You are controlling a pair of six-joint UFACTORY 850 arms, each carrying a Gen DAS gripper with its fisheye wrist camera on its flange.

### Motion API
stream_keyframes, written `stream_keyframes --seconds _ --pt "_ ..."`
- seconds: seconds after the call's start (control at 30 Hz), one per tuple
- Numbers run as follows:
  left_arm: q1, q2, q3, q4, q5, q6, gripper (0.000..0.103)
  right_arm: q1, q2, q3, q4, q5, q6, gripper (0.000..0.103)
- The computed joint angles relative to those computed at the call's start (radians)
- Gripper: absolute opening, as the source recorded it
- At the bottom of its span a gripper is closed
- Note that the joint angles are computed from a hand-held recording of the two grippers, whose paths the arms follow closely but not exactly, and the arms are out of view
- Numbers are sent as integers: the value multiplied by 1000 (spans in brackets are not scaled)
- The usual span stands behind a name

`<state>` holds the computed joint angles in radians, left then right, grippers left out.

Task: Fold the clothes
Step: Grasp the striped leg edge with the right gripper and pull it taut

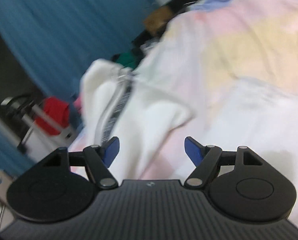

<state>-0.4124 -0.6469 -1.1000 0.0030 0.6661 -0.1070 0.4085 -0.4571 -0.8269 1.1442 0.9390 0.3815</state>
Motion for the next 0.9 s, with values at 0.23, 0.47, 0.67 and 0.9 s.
stream_keyframes --seconds 0.23,0.47,0.67,0.9 --pt "-11 -19 -14 -69 20 94 97 -72 -40 -117 -40 -126 -59 75" --pt "8 -59 -57 6 4 15 97 -191 -145 -342 220 -256 -412 70" --pt "23 -85 -89 51 -15 -45 97 -176 -158 -400 367 -273 -631 12" --pt "33 -39 -37 26 40 -64 96 3 14 -234 209 136 -478 8"
